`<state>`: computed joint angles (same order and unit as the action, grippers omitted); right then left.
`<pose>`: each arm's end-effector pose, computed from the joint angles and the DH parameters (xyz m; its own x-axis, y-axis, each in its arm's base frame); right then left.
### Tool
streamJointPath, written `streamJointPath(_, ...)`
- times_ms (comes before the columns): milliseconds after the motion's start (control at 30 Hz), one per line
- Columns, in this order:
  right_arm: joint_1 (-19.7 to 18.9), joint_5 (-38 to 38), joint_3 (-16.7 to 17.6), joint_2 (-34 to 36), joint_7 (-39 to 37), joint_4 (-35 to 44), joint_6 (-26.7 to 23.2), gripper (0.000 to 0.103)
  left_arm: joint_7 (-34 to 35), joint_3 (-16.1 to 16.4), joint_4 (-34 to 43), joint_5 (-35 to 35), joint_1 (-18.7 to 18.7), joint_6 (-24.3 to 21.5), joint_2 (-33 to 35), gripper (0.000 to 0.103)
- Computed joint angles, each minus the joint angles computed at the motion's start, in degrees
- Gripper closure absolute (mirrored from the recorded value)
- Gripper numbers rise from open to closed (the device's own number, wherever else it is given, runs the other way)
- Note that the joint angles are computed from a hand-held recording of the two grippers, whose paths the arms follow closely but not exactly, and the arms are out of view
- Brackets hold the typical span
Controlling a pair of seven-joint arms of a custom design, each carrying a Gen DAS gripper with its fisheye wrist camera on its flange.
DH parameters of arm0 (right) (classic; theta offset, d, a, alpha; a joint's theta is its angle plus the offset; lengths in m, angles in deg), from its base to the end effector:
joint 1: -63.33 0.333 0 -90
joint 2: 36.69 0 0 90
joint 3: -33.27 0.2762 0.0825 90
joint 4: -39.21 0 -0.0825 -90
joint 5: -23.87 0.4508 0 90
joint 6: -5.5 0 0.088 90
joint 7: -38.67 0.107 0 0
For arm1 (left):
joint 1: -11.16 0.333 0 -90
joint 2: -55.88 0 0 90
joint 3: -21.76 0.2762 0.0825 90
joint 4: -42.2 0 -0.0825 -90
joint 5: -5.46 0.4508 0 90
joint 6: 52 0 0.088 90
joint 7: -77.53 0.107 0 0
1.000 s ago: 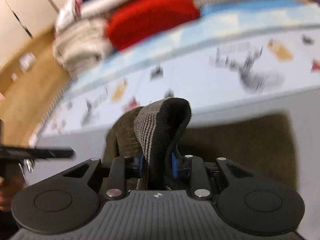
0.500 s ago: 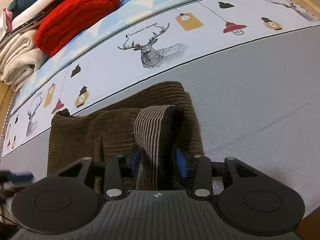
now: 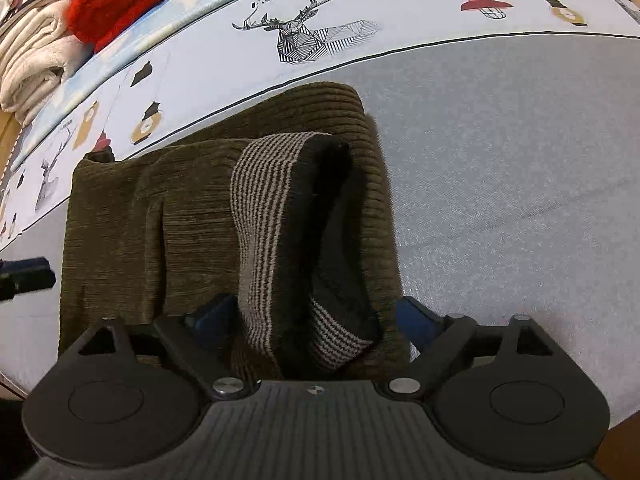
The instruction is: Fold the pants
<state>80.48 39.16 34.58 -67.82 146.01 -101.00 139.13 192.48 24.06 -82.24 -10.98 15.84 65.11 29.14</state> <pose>0.4781 0.1644 0.4824 -0.0604 -0.9368 -0.3445 -0.9363 0.1727 -0.3056 0.5238 0.0504 0.5688 -0.2518 -0.9578 0.1387 -0.8959 0.1765 -0.4077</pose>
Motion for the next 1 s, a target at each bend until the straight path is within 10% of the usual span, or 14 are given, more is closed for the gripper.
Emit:
streamJointPath(400,0.6,4.2,-1.2,4.8,-2.8,2.1,1.6,0.002,-6.3,-2.0,3.0,3.4,0.1,1.0,6.1,0.021)
streamJointPath(633,0.3,4.5,-0.4,4.6,-2.7,1.4,4.2,0.009,-9.0,-0.4,8.9,-5.7,1.2,-4.3,14.5,0.018)
streamJointPath(833,0.4,3.3,0.4,3.3,-1.2,0.0,10.2,0.038,-2.7,-1.1,8.0,-8.1,1.8,-1.4,13.4,0.058)
streamJointPath(1000,2.5,4.8,-0.6,5.7,-2.8,2.4,16.3,0.051,2.3,-0.6,6.5,-9.1,1.6,5.9,10.5,0.063)
